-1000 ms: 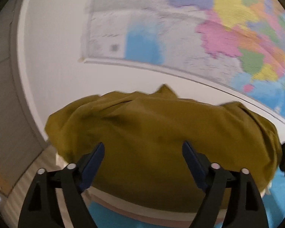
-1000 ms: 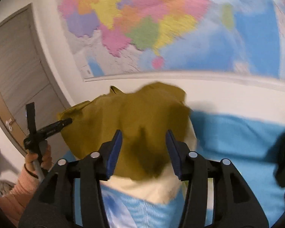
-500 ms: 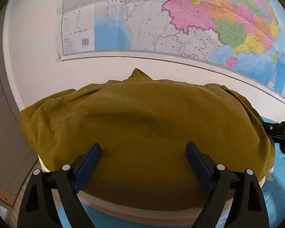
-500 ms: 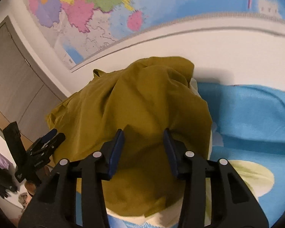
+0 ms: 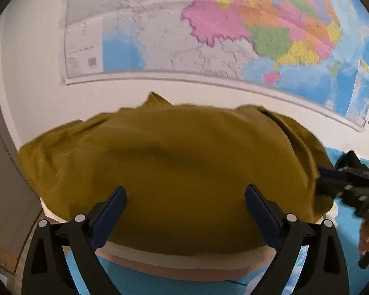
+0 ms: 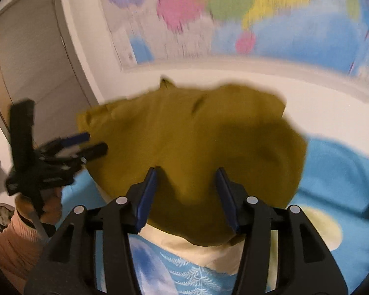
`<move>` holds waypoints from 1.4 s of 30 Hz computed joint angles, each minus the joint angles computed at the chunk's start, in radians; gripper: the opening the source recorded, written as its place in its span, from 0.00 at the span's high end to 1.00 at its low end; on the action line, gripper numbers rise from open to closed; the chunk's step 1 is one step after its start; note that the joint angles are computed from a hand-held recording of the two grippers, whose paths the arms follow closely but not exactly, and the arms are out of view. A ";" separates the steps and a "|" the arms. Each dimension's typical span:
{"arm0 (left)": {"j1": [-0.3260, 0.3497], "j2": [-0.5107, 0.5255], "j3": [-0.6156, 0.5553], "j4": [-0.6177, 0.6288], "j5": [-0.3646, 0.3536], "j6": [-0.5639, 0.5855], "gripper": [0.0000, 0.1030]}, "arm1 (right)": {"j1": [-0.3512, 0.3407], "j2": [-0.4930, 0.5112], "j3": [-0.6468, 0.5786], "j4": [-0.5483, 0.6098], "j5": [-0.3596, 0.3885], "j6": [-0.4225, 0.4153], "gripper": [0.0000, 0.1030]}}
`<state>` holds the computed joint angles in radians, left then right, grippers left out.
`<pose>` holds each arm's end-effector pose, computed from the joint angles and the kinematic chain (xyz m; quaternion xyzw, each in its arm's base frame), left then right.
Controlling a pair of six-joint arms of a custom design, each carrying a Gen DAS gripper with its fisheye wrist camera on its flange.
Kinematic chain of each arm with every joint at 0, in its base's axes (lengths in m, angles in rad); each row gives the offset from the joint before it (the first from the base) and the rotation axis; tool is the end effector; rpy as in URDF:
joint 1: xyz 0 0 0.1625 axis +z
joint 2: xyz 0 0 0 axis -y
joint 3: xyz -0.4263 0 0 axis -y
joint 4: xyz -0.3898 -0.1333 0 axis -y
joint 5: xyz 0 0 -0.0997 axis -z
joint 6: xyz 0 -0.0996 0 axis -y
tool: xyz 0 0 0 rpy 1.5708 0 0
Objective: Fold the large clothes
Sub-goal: 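Lower the olive shirt onto the cream and pink stack with both tools, then open both tools and pull them back from the stack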
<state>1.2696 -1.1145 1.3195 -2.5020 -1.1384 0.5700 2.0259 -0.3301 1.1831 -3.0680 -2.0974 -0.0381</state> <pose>-0.0417 -0.7243 0.4644 0.3162 0.8599 -0.3169 0.2452 0.4225 -0.6740 -0.0019 0.1437 -0.9083 0.3501 0.1783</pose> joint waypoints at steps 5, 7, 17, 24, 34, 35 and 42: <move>0.007 0.024 -0.021 0.027 0.024 -0.016 0.08 | -0.006 -0.006 0.004 0.013 0.020 0.008 0.52; 0.004 0.018 -0.009 0.008 0.027 -0.012 0.08 | 0.004 -0.021 0.018 -0.015 0.018 -0.010 0.52; -0.018 -0.038 0.098 -0.085 0.032 -0.050 0.07 | 0.032 0.012 -0.001 -0.084 -0.058 -0.067 0.45; -0.026 -0.097 0.172 -0.076 -0.007 -0.077 0.07 | 0.036 0.014 0.052 -0.148 -0.073 -0.049 0.43; -0.066 -0.200 0.323 -0.109 0.025 -0.122 0.07 | 0.089 -0.024 0.201 -0.306 -0.103 -0.060 0.21; -0.072 -0.210 0.340 -0.112 0.039 -0.124 0.07 | 0.097 -0.022 0.210 -0.326 -0.119 -0.065 0.17; -0.096 -0.277 0.446 -0.150 0.072 -0.180 0.07 | 0.129 -0.014 0.255 -0.353 -0.172 -0.060 0.06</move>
